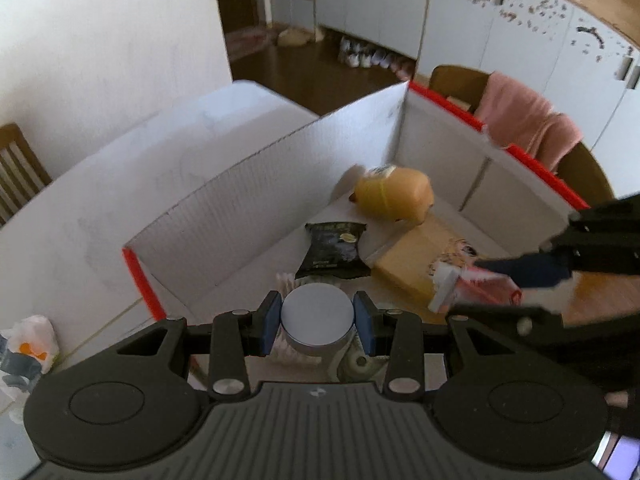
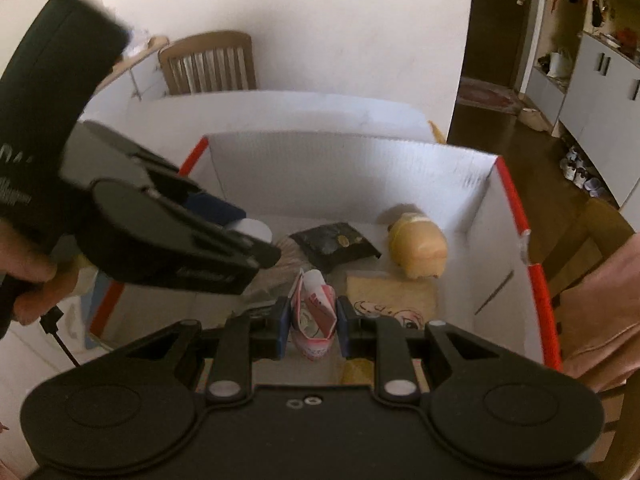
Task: Organize objects
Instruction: 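Carry white container and toothpaste tube over the red box, then lower container and toothpaste tube into the box and open both grippers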
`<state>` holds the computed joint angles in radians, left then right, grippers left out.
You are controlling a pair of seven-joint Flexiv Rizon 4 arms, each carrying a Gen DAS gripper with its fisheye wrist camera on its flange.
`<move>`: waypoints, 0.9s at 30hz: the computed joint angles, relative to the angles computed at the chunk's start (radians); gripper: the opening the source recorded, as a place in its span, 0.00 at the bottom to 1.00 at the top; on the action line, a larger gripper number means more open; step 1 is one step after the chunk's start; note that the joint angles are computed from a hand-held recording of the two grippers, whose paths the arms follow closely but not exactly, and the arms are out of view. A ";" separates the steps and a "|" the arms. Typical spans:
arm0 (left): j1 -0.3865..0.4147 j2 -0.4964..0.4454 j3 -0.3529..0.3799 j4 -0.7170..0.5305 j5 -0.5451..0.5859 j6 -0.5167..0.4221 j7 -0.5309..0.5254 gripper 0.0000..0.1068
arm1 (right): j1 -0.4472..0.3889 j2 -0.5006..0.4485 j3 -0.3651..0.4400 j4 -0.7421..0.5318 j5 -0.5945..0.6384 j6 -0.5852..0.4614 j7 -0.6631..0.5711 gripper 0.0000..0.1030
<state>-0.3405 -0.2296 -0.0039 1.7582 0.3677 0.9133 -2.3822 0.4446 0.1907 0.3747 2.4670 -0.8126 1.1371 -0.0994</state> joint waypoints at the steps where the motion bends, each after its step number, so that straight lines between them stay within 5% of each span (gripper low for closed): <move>1: 0.005 -0.011 -0.001 -0.007 -0.011 -0.008 0.001 0.36 | 0.000 -0.012 -0.004 -0.001 0.000 0.006 -0.008 0.22; 12: 0.008 -0.078 0.008 -0.059 -0.055 -0.074 0.046 0.36 | 0.010 -0.100 -0.039 -0.005 0.017 0.067 -0.071 0.22; 27: 0.018 -0.115 -0.002 -0.088 -0.147 -0.154 0.151 0.36 | 0.007 -0.106 -0.051 0.013 0.024 0.088 -0.052 0.23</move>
<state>-0.3223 -0.3443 -0.0057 1.6704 0.2211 0.7597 -2.2310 0.4520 0.0851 0.3239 2.4797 -0.7886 1.2255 -0.1514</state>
